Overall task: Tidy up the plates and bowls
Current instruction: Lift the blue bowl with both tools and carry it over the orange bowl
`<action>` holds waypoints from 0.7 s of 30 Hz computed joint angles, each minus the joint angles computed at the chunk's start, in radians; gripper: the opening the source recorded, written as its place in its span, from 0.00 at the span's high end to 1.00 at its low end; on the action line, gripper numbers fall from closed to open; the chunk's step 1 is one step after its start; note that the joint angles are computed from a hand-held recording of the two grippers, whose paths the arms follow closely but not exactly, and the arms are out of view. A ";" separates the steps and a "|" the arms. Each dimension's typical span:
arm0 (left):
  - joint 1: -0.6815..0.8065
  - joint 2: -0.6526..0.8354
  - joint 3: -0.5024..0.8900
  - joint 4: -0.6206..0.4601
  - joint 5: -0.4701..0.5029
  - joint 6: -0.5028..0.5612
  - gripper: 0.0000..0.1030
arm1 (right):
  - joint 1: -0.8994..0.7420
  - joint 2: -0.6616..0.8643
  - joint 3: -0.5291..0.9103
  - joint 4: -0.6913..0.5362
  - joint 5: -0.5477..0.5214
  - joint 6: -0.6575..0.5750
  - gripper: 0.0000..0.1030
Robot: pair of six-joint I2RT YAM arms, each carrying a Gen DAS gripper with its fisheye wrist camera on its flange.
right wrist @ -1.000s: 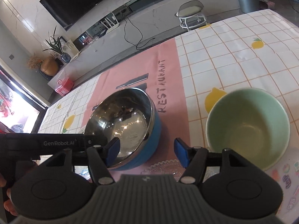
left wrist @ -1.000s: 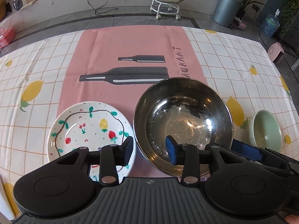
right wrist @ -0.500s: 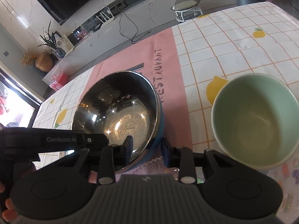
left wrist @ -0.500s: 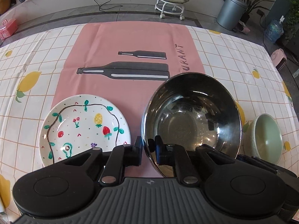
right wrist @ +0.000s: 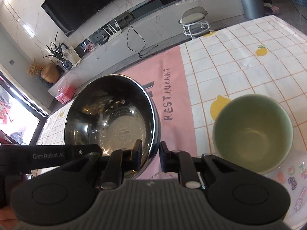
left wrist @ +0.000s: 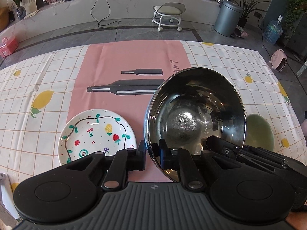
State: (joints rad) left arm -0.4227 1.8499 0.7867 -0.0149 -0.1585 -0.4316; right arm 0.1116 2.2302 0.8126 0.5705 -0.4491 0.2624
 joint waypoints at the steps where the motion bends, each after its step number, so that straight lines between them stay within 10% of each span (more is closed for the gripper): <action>1: -0.006 -0.026 -0.018 -0.001 -0.010 0.009 0.85 | 0.000 -0.017 -0.016 0.011 -0.011 -0.009 0.84; 12: -0.039 -0.350 -0.275 0.048 -0.035 -0.028 0.85 | -0.009 -0.165 -0.188 0.118 -0.104 -0.068 0.89; 21: -0.166 -0.671 -0.415 -0.136 -0.188 -0.067 0.85 | 0.029 -0.347 -0.323 0.056 -0.160 -0.110 0.91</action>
